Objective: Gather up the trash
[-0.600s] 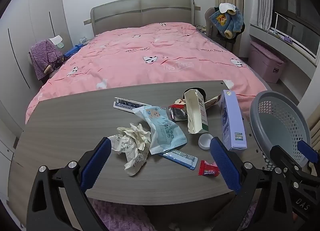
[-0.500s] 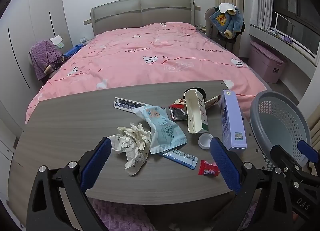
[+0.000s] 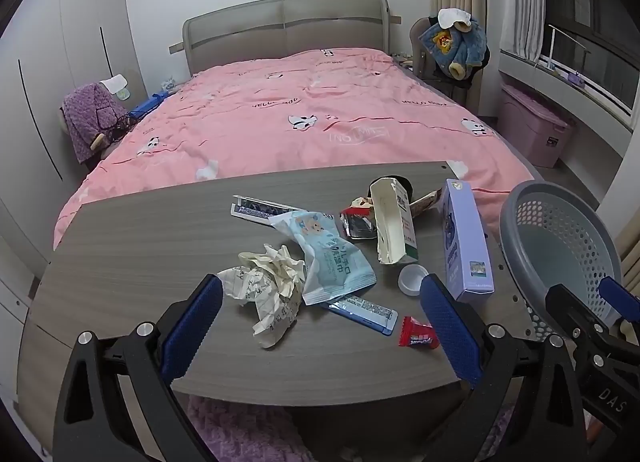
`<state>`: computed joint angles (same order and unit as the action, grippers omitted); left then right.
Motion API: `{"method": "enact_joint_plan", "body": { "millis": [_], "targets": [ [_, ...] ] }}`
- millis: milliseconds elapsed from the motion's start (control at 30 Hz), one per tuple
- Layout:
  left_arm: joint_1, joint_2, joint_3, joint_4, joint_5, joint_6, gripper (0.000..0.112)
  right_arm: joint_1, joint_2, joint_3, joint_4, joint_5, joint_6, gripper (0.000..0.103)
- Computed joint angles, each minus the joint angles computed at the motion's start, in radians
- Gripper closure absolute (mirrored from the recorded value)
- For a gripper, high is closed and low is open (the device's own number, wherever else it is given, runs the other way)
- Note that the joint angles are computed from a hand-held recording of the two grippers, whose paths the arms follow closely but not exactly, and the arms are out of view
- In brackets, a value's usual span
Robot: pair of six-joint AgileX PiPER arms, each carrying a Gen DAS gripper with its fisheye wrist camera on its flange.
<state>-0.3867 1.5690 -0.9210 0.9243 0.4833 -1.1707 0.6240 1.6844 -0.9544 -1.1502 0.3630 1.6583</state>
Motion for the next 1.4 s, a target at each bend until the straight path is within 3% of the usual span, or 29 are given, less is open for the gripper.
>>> {"method": "enact_joint_plan", "body": {
  "millis": [267, 433, 1400],
  "targets": [
    [-0.016, 0.006, 0.013, 0.051, 0.005, -0.063, 0.018, -0.032, -0.003, 0.001, 0.003, -0.022, -0.028, 0.006],
    [-0.017, -0.002, 0.023, 0.066, 0.002, -0.078, 0.018, 0.021, -0.035, 0.014, 0.012, 0.034, -0.009, 0.006],
    [-0.018, -0.026, 0.05, 0.094, 0.003, -0.105, 0.018, 0.045, -0.023, 0.017, -0.08, 0.052, 0.096, 0.006]
  ]
}}
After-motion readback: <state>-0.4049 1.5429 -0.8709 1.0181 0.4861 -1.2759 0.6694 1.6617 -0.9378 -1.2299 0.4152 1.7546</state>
